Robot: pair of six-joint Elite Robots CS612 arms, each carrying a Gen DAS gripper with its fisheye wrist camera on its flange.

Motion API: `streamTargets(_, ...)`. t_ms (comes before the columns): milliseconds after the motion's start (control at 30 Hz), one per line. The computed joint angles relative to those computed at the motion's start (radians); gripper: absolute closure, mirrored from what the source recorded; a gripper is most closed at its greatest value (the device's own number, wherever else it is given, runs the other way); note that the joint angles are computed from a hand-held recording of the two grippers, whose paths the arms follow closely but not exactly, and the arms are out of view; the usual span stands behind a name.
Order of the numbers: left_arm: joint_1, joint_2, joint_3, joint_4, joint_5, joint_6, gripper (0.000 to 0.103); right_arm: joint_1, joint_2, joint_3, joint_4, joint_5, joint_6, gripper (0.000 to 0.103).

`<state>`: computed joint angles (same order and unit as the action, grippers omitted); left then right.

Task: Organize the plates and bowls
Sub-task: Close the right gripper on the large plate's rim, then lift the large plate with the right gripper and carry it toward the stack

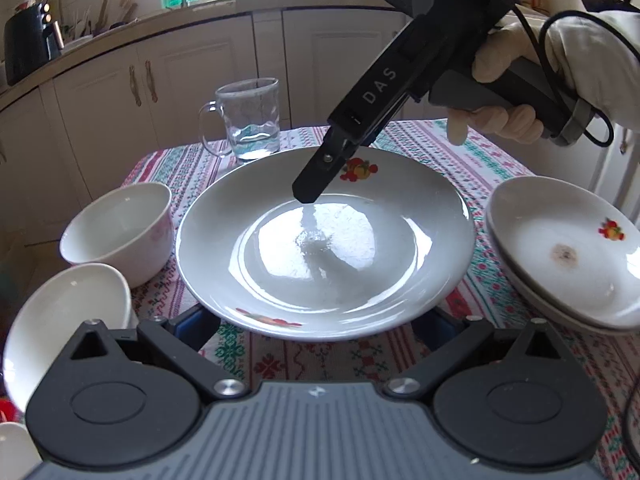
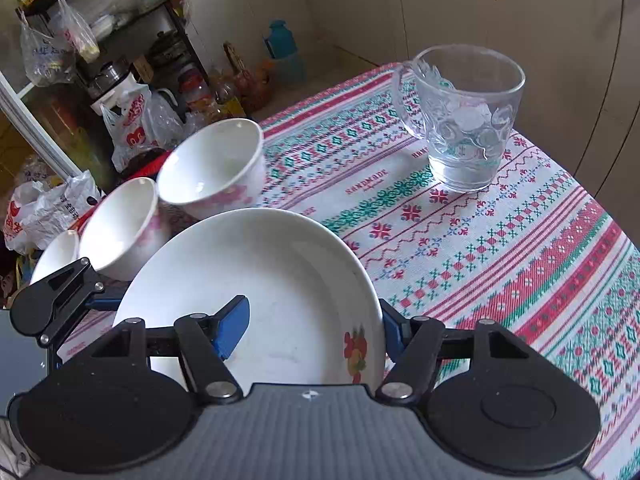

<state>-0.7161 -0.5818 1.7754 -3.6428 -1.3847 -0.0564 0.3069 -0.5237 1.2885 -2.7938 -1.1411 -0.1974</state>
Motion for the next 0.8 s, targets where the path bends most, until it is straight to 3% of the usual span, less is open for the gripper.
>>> streamTargets(467,-0.015,-0.074,0.104,-0.046,-0.083,0.072,0.003,0.02,-0.113,0.205,-0.176,-0.056,0.092,0.03)
streamTargets(800,-0.037,-0.091,0.132,-0.068,-0.163,0.156,0.003,0.019,-0.184,0.38,-0.331,-0.123,0.2,0.03)
